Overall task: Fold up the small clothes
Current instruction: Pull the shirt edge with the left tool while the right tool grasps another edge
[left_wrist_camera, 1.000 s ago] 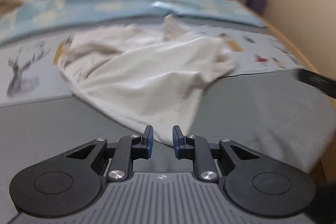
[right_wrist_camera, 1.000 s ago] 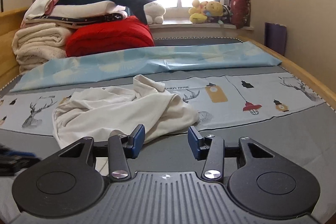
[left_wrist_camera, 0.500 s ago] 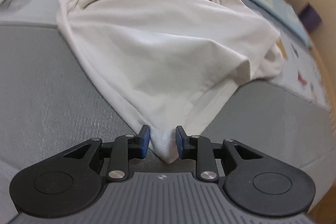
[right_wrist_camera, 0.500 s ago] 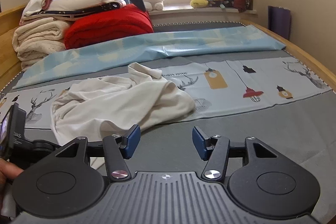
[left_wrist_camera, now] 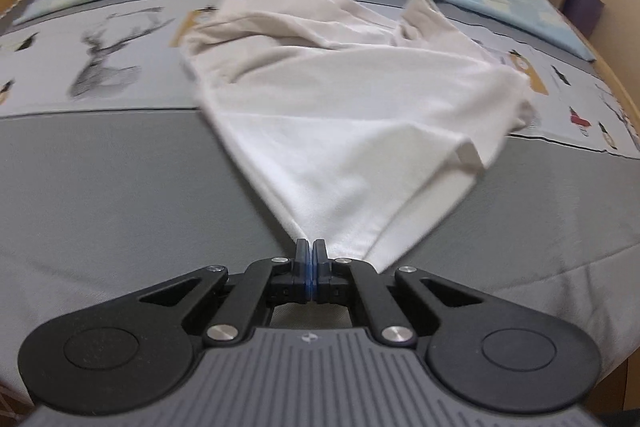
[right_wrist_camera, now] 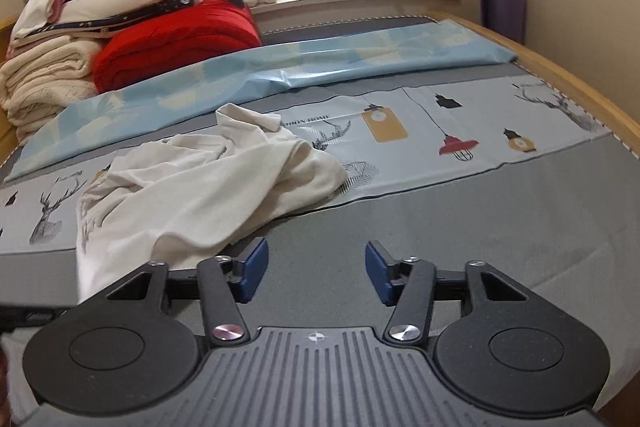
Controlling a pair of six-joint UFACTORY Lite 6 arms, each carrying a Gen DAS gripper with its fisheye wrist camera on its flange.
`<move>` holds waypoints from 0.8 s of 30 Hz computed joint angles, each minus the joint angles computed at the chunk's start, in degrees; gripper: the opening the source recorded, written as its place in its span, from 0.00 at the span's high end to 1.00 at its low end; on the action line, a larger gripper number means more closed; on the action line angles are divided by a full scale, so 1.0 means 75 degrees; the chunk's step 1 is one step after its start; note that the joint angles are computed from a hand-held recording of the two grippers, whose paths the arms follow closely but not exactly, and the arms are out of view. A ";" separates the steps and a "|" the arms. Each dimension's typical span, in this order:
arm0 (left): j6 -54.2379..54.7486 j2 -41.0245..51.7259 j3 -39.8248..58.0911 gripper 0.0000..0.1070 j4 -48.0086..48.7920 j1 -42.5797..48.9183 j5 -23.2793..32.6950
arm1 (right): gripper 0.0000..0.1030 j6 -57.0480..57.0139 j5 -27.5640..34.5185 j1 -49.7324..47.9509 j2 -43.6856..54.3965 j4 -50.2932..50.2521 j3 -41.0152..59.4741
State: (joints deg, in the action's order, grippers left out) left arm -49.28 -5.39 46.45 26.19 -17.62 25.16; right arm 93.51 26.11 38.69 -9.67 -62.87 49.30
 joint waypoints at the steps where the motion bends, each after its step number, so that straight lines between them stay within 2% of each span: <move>1: 0.0125 -0.0354 -0.0174 1.00 -0.0091 0.0059 0.0246 | 0.58 0.0272 0.0180 0.0127 0.0119 -0.0100 0.0082; 2: 0.0136 -0.0637 -0.0296 1.00 -0.0027 0.0132 0.0558 | 0.64 0.0403 0.0288 0.0214 0.0211 -0.0106 0.0162; 5: 0.0212 -0.1241 -0.0556 1.00 0.0287 0.0662 0.1487 | 0.73 0.0810 0.0571 0.0499 0.0506 -0.0230 0.0397; 6: 0.0528 -0.1343 -0.0575 1.00 0.0059 0.0982 0.1594 | 0.74 0.0918 0.0719 0.0623 0.0621 -0.0279 0.0493; 8: 0.1668 -0.1391 -0.0545 1.00 -0.0683 0.1562 0.1666 | 0.74 0.1085 0.0969 0.0830 0.0833 -0.0324 0.0668; 11: 0.2690 -0.1342 -0.0483 1.00 -0.1096 0.1759 0.1724 | 0.74 0.1142 0.1194 0.1026 0.1210 -0.0245 0.0979; 13: 0.3404 -0.1235 -0.0401 1.00 -0.1684 0.2111 0.1603 | 0.74 0.1153 0.1322 0.1123 0.1426 -0.0255 0.1167; 15: 0.3884 -0.1264 -0.0625 0.97 -0.2215 0.2479 0.1131 | 0.74 0.1111 0.1334 0.1146 0.1555 -0.0216 0.1270; 16: 0.4058 -0.1186 -0.0649 0.95 -0.2410 0.2621 0.0976 | 0.74 0.1055 0.1312 0.1116 0.1659 -0.0170 0.1356; 17: 0.4138 -0.1129 -0.0701 0.86 -0.2577 0.2738 0.0838 | 0.74 0.1018 0.1294 0.1084 0.1733 -0.0143 0.1408; 18: 0.4177 -0.1026 -0.0706 0.72 -0.2716 0.2825 0.0697 | 0.74 0.1021 0.1282 0.1067 0.1768 -0.0152 0.1404; 20: 0.4122 -0.0728 -0.0734 0.58 -0.2897 0.2912 0.0353 | 0.74 0.0936 0.1242 0.0990 0.1874 -0.0136 0.1468; 24: 0.4470 0.0210 -0.0268 0.52 -0.3716 0.3066 0.0423 | 0.74 0.0682 0.1042 0.0719 0.2077 -0.0101 0.1570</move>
